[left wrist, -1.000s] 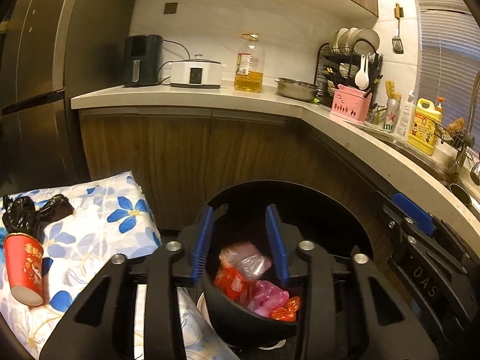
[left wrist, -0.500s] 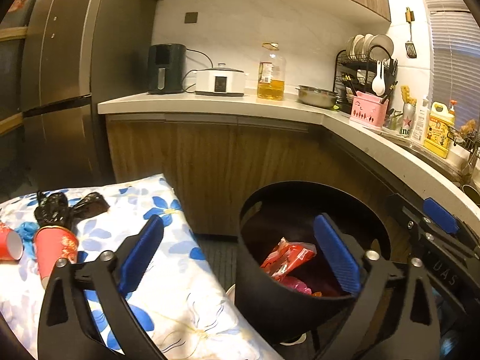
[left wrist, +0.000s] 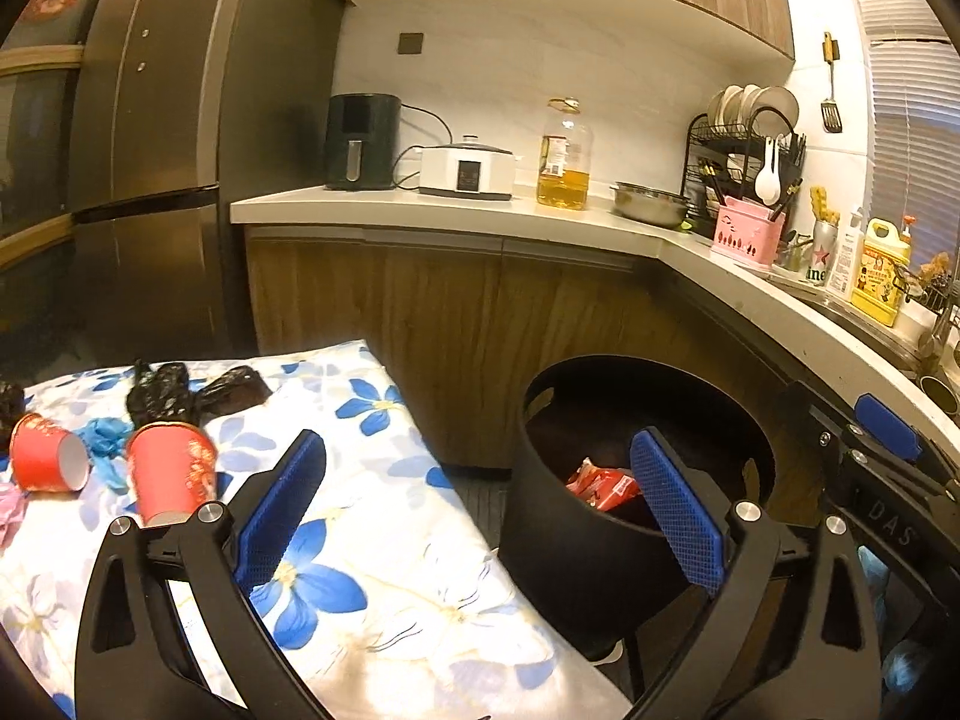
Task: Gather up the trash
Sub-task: 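Move both open tools back over the table of trash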
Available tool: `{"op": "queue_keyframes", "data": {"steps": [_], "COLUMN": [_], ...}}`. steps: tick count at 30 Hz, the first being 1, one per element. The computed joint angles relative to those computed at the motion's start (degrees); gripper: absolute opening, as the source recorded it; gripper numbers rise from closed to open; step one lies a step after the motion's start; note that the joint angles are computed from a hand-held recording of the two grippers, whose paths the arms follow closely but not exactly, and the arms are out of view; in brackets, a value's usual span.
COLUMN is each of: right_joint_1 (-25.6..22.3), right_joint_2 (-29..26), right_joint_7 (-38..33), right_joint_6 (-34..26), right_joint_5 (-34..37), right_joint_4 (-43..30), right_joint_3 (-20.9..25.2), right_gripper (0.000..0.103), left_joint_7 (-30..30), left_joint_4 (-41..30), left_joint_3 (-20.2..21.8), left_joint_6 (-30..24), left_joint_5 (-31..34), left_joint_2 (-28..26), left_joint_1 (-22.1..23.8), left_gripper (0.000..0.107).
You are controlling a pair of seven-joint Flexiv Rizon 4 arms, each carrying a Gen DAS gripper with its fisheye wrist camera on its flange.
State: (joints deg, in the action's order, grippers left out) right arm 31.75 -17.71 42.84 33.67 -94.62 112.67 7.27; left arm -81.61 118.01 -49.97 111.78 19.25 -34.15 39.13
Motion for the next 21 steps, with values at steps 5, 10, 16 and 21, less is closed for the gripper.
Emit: {"op": "queue_keyframes", "data": {"steps": [5, 10, 16, 21], "right_joint_1": [1.16, 2.54, 4.04, 5.23], "right_joint_2": [-0.11, -0.55, -1.38, -2.32], "right_joint_7": [-0.13, -0.40, -1.25, -1.79], "right_joint_6": [-1.05, -1.73, -2.09, -2.23], "right_joint_5": [0.84, 1.59, 2.17, 2.99], "right_joint_4": [-0.23, -0.79, -1.95, -3.26], "right_joint_3": [0.59, 0.86, 0.81, 0.60], "right_gripper": [0.087, 0.088, 0.088, 0.088], "left_joint_7": [-0.91, -1.89, -3.28, -3.78], "left_joint_4": [1.96, 3.79, 5.04, 6.02], "left_joint_3": [-1.37, -1.93, -2.44, -3.07], "left_joint_6": [0.71, 1.77, 2.01, 2.17], "left_joint_5": [0.85, 2.01, 3.27, 4.06], "left_joint_2": [1.15, 2.20, 3.08, 3.64], "left_joint_1": [3.05, 5.67, 8.41, 10.72], "left_gripper": [0.097, 0.097, 0.097, 0.097]}}
